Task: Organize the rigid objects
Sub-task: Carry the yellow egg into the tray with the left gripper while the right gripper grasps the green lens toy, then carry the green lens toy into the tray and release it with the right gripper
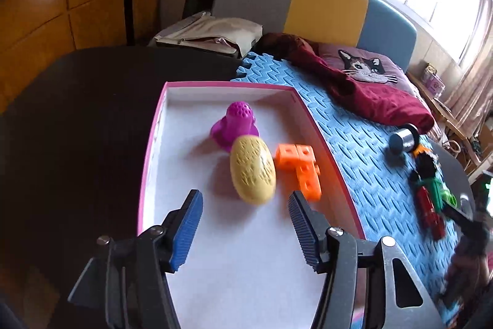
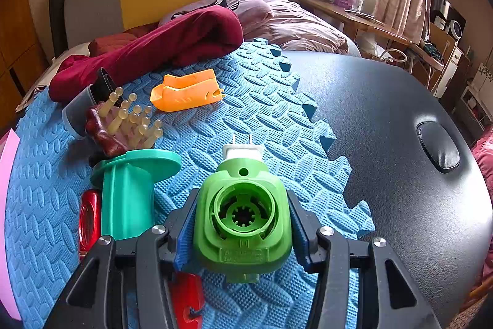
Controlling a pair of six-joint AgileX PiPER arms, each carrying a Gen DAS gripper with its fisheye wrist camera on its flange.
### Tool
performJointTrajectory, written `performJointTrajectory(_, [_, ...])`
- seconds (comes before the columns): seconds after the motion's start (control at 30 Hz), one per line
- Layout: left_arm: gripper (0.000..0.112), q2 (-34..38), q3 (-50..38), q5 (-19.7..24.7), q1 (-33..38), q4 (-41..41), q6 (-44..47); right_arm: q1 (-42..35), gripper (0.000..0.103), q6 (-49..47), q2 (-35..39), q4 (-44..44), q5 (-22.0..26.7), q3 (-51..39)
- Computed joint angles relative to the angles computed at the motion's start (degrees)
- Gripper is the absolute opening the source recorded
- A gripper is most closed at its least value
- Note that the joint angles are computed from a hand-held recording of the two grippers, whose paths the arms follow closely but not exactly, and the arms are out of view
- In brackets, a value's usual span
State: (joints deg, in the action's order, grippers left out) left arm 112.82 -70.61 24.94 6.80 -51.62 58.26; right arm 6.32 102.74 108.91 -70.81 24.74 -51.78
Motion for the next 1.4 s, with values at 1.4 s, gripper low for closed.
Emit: performJointTrajectory(1.4, [0.062, -10.4, 15.6, -5.8, 5.8, -16.9, 22.6, 0.7, 0.052, 0.6, -2.9, 2.1, 3.3, 1.1])
